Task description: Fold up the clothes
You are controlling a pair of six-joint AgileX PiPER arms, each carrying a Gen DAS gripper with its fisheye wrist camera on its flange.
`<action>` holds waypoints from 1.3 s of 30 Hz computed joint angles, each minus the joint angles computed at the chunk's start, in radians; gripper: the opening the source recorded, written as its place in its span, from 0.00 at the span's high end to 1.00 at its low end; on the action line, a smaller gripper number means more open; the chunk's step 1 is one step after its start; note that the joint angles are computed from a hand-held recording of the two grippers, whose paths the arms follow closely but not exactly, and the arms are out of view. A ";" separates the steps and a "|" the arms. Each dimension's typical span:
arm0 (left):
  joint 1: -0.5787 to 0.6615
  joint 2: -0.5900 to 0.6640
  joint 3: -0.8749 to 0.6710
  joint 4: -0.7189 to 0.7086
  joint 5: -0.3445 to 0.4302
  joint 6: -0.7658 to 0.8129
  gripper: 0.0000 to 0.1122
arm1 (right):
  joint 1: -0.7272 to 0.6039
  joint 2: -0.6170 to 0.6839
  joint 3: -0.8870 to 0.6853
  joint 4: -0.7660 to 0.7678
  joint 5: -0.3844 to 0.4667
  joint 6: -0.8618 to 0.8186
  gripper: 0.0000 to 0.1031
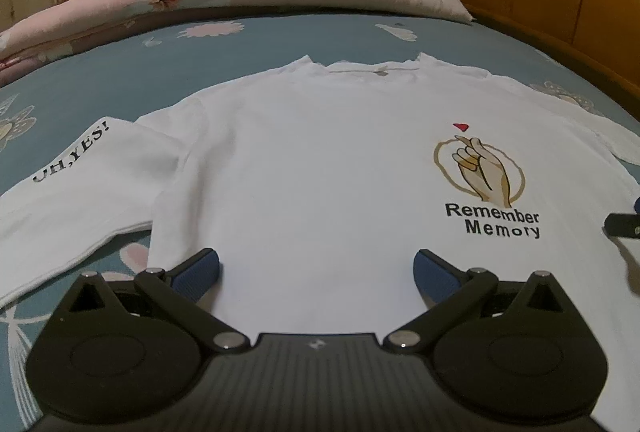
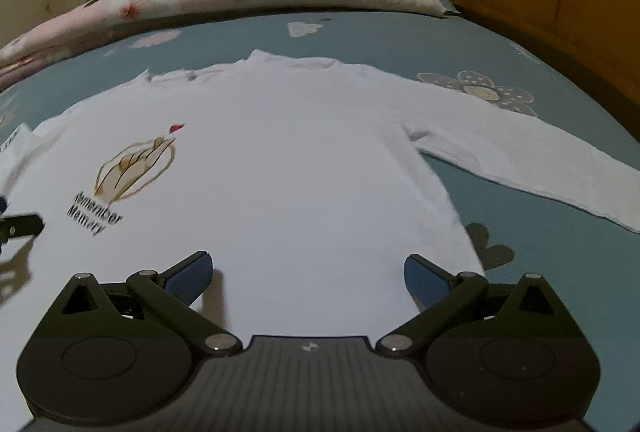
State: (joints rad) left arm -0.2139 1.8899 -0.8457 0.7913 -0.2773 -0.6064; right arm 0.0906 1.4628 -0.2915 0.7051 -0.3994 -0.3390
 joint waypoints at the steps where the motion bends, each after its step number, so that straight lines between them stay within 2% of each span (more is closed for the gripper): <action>1: -0.005 -0.005 -0.003 0.010 0.015 -0.020 0.09 | 0.001 -0.009 -0.005 0.023 0.012 -0.010 0.00; 4: -0.010 -0.020 -0.001 0.081 0.024 -0.096 0.09 | 0.008 -0.020 -0.027 0.043 0.044 0.005 0.00; 10: -0.016 -0.031 0.000 0.198 0.000 -0.203 0.09 | 0.139 -0.004 -0.090 0.268 0.034 -0.158 0.00; 16: -0.013 -0.012 0.007 0.143 -0.007 -0.137 0.09 | 0.219 0.078 -0.164 0.395 0.026 -0.244 0.00; 21: -0.021 -0.013 0.009 0.101 0.000 -0.107 0.09 | 0.258 0.133 -0.194 0.489 -0.014 -0.325 0.00; 23: -0.013 -0.009 0.003 0.144 -0.006 -0.136 0.09 | 0.274 0.141 -0.191 0.492 -0.032 -0.333 0.00; 26: 0.012 -0.009 -0.012 0.280 -0.005 -0.264 0.09 | 0.286 0.151 -0.187 0.483 -0.052 -0.327 0.00; 29: 0.040 -0.022 -0.013 0.359 0.004 -0.370 0.09 | 0.286 0.156 -0.186 0.465 -0.058 -0.304 0.00; 33: 0.102 -0.045 0.012 0.384 -0.069 -0.415 0.10 | 0.301 0.173 -0.181 0.439 -0.091 -0.272 0.00; 37: 0.161 -0.065 0.020 0.402 -0.120 -0.448 0.21 | 0.300 0.172 -0.169 0.399 -0.099 -0.235 0.00; 39: 0.202 -0.082 0.025 0.416 -0.163 -0.456 0.22 | 0.301 0.173 -0.172 0.404 -0.100 -0.239 0.00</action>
State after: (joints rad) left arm -0.0114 1.8082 -0.8207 1.2072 -0.4401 -1.0622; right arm 0.3918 1.6361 -0.4631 1.1087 -0.4992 -0.5776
